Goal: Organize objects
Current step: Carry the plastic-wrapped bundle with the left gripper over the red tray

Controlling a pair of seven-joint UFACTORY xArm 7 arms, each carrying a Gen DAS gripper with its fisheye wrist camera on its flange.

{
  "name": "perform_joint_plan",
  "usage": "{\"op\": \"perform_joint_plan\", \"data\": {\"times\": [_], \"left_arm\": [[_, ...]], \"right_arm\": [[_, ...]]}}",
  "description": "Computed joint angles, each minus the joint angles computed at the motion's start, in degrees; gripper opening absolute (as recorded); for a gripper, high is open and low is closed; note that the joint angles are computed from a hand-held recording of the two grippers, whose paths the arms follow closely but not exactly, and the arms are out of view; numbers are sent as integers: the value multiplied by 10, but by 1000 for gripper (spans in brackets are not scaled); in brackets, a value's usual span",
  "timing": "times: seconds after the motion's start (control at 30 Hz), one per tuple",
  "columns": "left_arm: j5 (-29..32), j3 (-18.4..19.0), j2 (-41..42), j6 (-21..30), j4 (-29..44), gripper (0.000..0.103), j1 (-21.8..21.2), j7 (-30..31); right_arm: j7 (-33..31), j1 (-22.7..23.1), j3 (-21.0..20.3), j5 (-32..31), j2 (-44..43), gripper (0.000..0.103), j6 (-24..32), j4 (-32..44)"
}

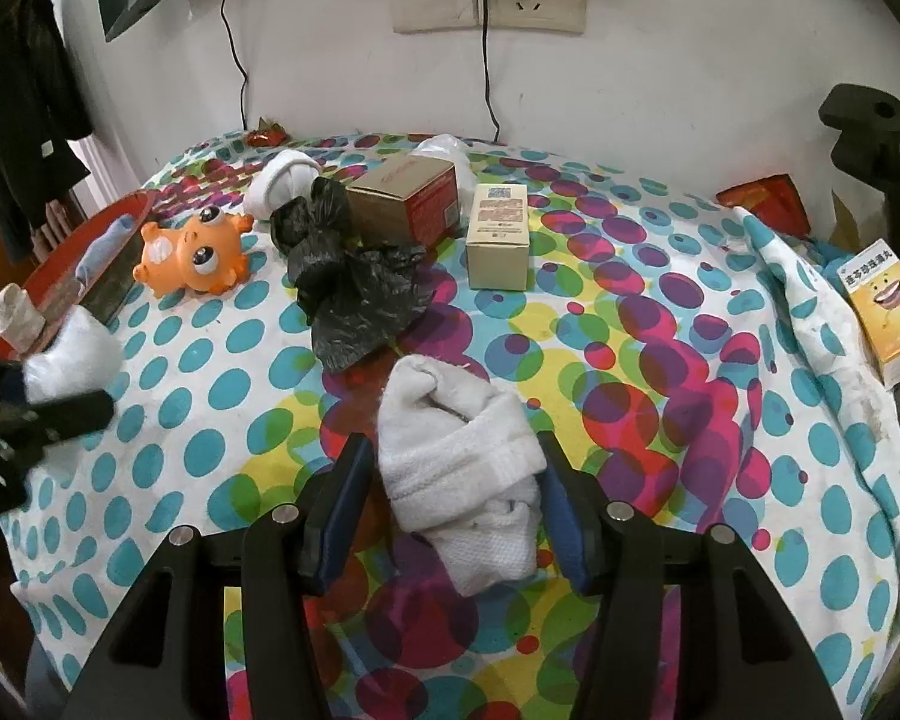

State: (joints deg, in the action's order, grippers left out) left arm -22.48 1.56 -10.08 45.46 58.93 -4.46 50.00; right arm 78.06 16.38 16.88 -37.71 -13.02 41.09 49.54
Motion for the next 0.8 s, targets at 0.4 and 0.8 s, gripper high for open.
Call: {"op": "perform_joint_plan", "data": {"times": [0.4,0.8], "left_arm": [[27,24,15,-24,38,36,43,-24],[21,28,71,-8,102,36,87,-42]], "right_arm": [[-8,10,0,-5,13,53,29,17],[-13,17,-5,-6,17,54,38,21]]}}
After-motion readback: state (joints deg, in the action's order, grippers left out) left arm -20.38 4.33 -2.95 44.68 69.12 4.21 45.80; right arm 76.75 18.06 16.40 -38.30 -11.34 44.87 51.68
